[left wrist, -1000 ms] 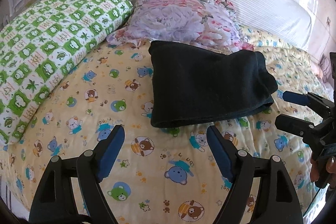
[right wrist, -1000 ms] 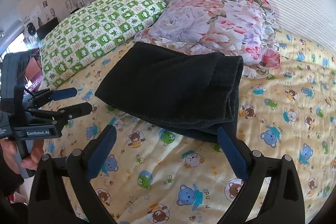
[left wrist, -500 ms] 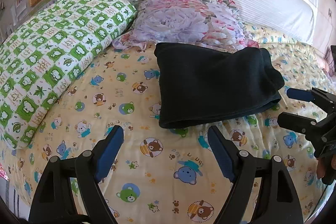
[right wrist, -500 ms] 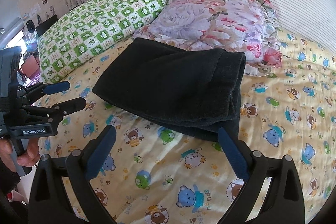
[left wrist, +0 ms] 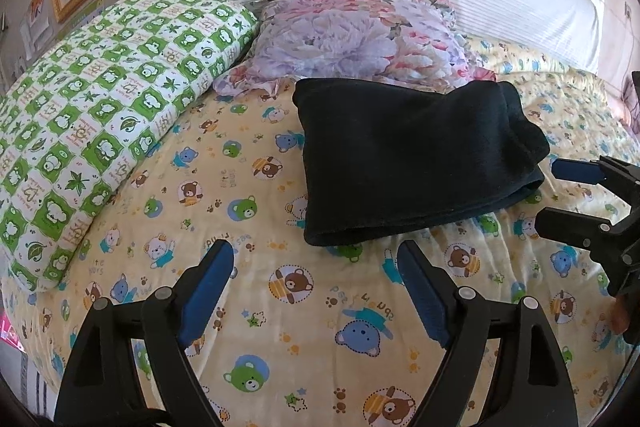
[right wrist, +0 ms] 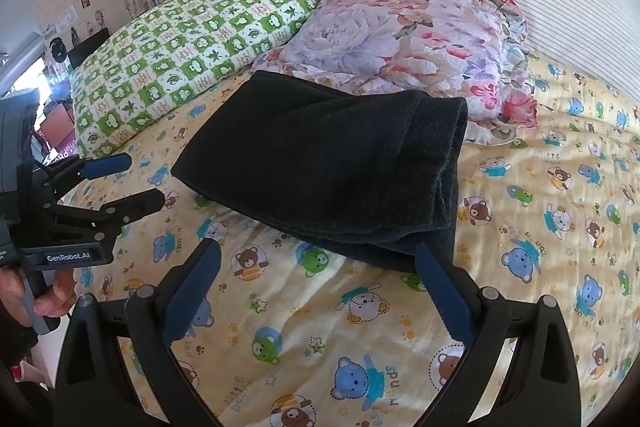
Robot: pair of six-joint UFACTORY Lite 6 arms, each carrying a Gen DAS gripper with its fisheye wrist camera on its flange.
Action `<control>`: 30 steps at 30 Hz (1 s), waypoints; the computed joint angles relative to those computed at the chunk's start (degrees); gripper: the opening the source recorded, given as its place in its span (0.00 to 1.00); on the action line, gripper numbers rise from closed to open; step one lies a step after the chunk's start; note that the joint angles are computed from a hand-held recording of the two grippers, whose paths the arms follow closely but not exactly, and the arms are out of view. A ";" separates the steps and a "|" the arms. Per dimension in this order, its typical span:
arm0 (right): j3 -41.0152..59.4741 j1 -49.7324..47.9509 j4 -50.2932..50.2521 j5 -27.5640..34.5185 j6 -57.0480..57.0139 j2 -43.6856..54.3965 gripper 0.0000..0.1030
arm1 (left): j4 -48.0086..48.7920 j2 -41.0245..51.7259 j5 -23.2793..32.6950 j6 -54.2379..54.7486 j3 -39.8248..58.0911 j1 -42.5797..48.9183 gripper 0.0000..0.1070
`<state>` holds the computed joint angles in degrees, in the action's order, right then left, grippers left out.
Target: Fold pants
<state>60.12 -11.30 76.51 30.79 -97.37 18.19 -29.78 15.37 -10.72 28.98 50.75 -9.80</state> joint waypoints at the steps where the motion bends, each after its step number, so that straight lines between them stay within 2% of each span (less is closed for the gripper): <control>1: 0.01 0.08 0.00 -0.13 -0.07 0.04 0.95 | 0.03 0.14 0.00 -0.02 0.13 -0.01 0.79; 20: 1.78 1.07 -0.55 -0.01 0.29 2.49 0.95 | 3.90 3.31 0.60 -3.62 2.67 0.50 0.79; 30: 1.88 1.13 0.35 -0.01 -0.40 2.83 0.95 | 2.75 3.92 0.58 -2.47 3.31 0.42 0.79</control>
<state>62.00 -10.16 76.86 30.77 -97.78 21.02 -27.04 19.30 -10.14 26.51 54.06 -9.38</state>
